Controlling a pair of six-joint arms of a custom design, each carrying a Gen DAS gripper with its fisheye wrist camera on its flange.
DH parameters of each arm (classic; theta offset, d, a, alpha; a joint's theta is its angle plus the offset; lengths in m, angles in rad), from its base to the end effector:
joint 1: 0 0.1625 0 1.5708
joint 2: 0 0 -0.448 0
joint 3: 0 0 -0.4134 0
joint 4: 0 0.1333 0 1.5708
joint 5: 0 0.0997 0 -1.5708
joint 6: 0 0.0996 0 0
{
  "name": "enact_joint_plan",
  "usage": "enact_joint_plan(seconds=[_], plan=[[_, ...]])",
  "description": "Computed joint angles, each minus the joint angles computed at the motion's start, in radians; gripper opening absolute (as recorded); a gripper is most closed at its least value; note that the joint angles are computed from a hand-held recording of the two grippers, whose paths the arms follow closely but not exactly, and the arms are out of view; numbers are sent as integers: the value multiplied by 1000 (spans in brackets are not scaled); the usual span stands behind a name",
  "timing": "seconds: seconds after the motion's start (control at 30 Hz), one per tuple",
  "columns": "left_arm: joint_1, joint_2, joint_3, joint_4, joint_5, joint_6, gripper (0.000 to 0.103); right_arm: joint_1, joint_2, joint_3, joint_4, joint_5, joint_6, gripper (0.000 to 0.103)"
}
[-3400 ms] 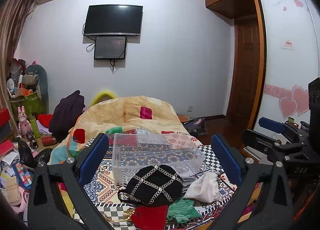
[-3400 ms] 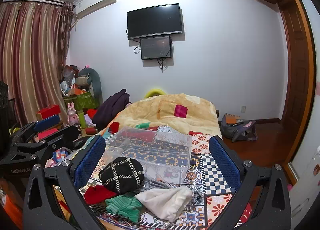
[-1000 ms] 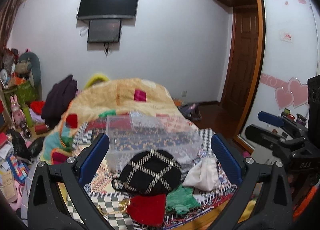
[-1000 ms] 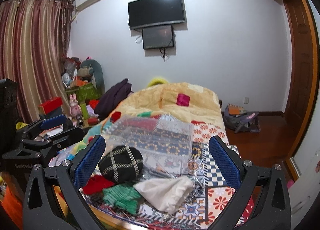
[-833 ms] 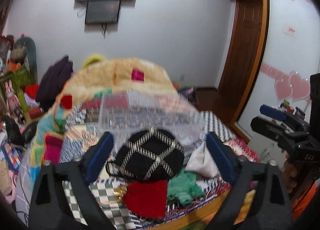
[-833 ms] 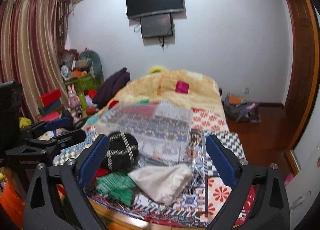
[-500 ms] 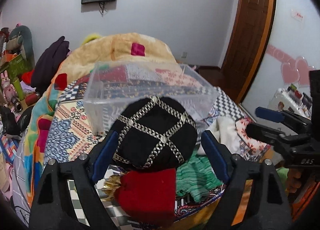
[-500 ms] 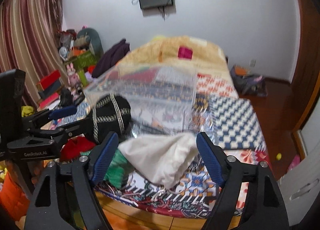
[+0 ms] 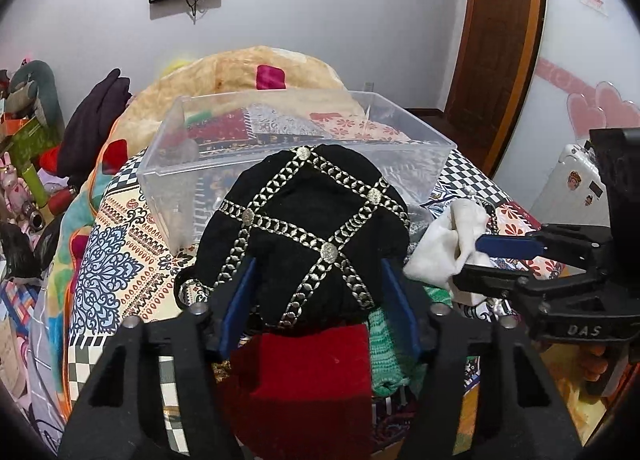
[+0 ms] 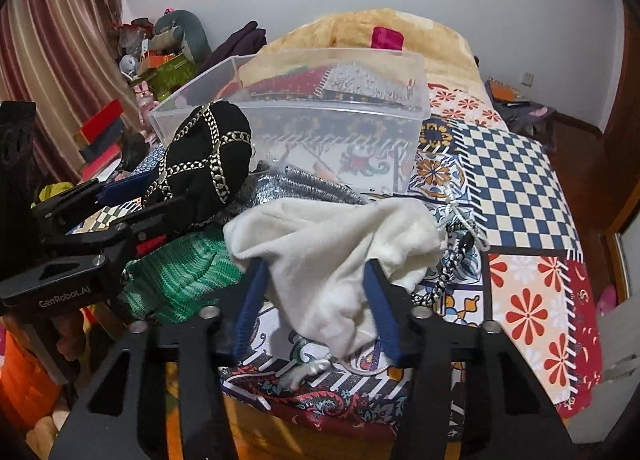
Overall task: Organize soft objects
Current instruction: 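Grasp the white cloth with the right tool while the left tool grasps the black chain-patterned cap, then carry the white cloth into the clear box with the right tool while the left tool drops the cap in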
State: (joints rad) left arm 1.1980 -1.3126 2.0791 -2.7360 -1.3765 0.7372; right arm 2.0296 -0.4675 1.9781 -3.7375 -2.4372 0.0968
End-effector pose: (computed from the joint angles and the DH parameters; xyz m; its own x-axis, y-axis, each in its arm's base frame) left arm -0.0554 -0.5603 0.2576 -0.4711 0.7898 -0.3927 0.8811 0.4421 -0.1678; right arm 0.2920 -0.4616 -0.0385 -0.8167 0.1980 0.5420 -0.2733 0.6945 -0.6655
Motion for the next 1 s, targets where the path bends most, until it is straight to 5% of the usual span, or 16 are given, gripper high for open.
enact_joint_plan(seconds=[0.23, 0.27, 0.67, 1.0], plan=[[2, -15, -3, 17, -26, 13, 25, 4, 5, -8, -7, 3, -9, 14], [3, -19, -5, 18, -30, 11, 11, 6, 5, -10, -16, 3, -16, 12], [6, -100, -16, 22, -133, -8, 10, 58, 3, -22, -173, 17, -137, 9], [-6, -92, -65, -21, -171, -45, 10, 102, 9, -118, -306, -2, -351, 9]])
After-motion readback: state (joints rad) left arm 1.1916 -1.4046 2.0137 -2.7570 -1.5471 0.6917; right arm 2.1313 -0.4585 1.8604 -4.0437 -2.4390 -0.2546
